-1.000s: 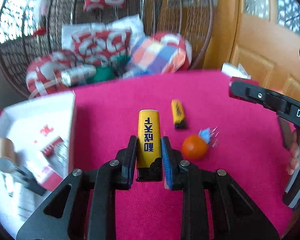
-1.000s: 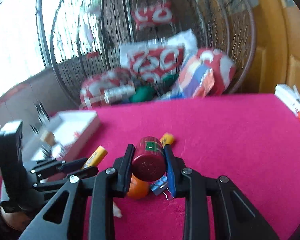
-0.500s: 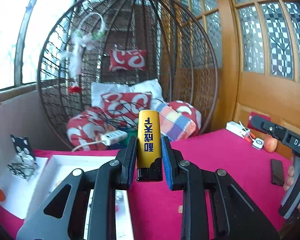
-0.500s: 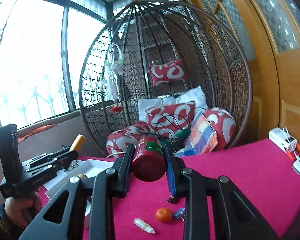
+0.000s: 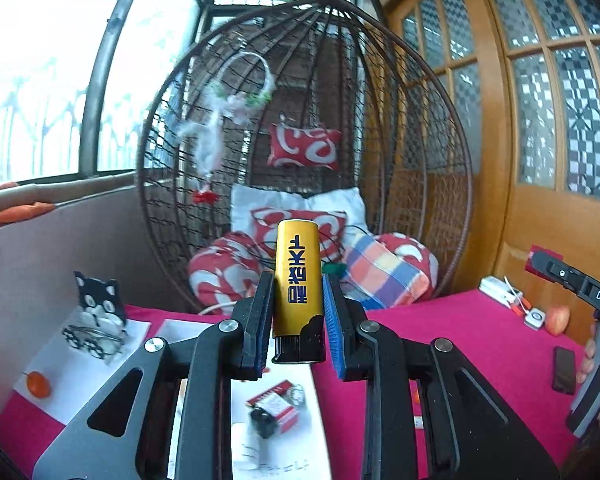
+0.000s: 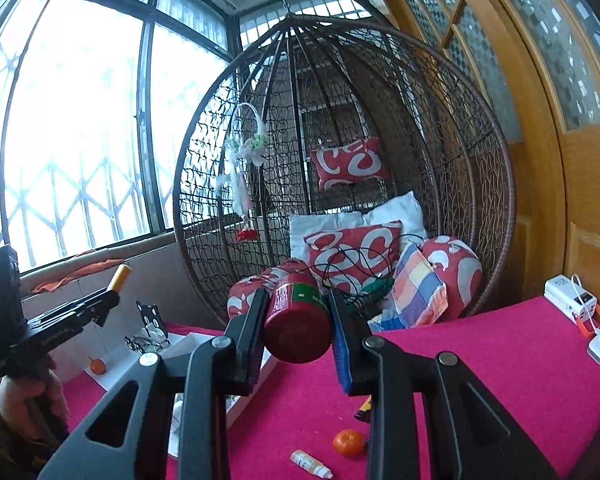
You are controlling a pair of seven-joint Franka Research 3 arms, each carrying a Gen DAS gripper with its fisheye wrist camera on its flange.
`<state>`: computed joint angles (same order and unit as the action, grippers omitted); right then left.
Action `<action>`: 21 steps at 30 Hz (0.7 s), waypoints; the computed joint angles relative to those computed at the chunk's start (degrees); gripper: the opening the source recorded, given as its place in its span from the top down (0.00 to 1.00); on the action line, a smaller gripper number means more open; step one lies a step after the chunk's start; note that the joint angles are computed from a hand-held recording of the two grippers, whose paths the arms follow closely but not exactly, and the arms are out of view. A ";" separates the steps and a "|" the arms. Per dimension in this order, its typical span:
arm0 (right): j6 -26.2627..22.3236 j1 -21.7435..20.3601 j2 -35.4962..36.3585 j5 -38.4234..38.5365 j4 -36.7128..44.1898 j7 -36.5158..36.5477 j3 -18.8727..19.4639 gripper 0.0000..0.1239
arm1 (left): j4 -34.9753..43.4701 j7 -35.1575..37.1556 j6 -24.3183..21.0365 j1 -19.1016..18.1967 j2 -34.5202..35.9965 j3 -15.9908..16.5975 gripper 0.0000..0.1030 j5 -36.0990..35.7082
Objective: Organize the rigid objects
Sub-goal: 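Carry lighter and red cylinder to the white tray and release both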
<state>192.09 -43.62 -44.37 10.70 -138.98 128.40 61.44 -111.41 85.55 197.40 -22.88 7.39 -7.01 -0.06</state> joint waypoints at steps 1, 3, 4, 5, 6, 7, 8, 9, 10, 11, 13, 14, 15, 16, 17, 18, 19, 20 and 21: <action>0.01 0.23 -0.08 0.01 0.06 0.06 0.04 0.77 | -0.44 0.25 0.21 -0.13 -0.39 0.40 0.77 -0.49; -0.06 -0.04 0.28 -0.28 0.77 -0.10 0.23 0.77 | -1.79 1.11 0.87 -0.18 -1.37 1.01 0.77 -2.15; -0.15 -0.37 0.44 -0.49 1.36 -0.21 0.52 0.77 | -2.36 1.40 1.13 0.19 -1.76 0.92 0.77 -2.80; -0.24 -0.73 0.65 -0.70 1.98 -0.31 0.83 0.77 | -2.91 1.57 1.36 0.72 -2.13 0.74 0.77 -3.33; -0.24 -1.11 0.77 -0.83 2.40 -0.33 1.14 0.77 | -3.44 1.56 1.57 1.37 -2.48 0.41 0.77 -3.61; -0.09 -1.52 1.07 -1.07 2.87 -0.43 1.49 0.77 | -3.99 1.11 1.92 2.25 -2.79 0.02 0.77 -3.61; -0.09 -1.89 1.44 -1.31 3.48 -0.59 1.86 0.77 | -4.43 0.39 2.14 3.23 -3.08 -0.50 0.77 -3.07; -0.08 -2.30 1.76 -1.50 4.12 -0.69 2.30 0.77 | -4.66 0.02 2.16 3.94 -3.29 -0.94 0.77 -2.72; 0.07 -2.57 2.33 -1.73 4.70 -0.83 2.64 0.77 | -5.11 0.16 2.51 4.41 -3.62 -1.07 0.77 -3.06; 0.15 -2.77 2.95 -1.93 5.27 -0.99 2.93 0.77 | -5.43 0.41 2.79 4.79 -3.84 -1.29 0.77 -3.46; 0.03 -3.79 4.07 -2.31 6.86 -1.29 4.00 0.77 | -6.11 -0.35 3.17 6.04 -4.32 -1.84 0.77 -3.06; 0.05 -4.27 4.50 -2.55 7.42 -1.47 4.44 0.77 | -6.35 -0.34 3.43 6.40 -4.43 -2.06 0.77 -3.35; -0.12 -5.09 4.83 -2.78 8.39 -1.58 5.23 0.77 | -6.72 -1.21 3.67 7.10 -4.64 -2.29 0.77 -2.61; -0.19 -5.57 5.06 -2.97 8.99 -1.66 5.72 0.77 | -7.12 -1.91 3.92 7.70 -4.86 -2.45 0.77 -2.08; -0.38 -6.18 5.27 -3.21 9.80 -1.72 6.41 0.77 | -7.52 -2.45 4.13 8.22 -5.05 -2.56 0.77 -1.88; -0.46 -6.90 5.70 -3.57 10.64 -1.82 7.16 0.77 | -7.92 -3.67 4.40 8.90 -5.22 -2.70 0.77 -0.92; -0.61 -7.60 6.07 -3.87 11.46 -1.83 7.95 0.77 | -8.16 -4.51 4.50 9.43 -5.39 -2.80 0.77 -0.26; -0.69 -8.18 6.45 -4.17 12.16 -1.83 8.62 0.77 | -8.57 -5.59 4.63 10.08 -5.62 -2.79 0.77 0.61; -0.84 -8.99 6.91 -4.57 13.09 -1.86 9.55 0.77 | -8.78 -5.91 4.69 10.41 -5.72 -2.87 0.77 0.74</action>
<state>191.25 -52.61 -37.46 6.13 -125.89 126.54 70.98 -120.19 79.64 202.08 -12.47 1.66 -9.88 0.68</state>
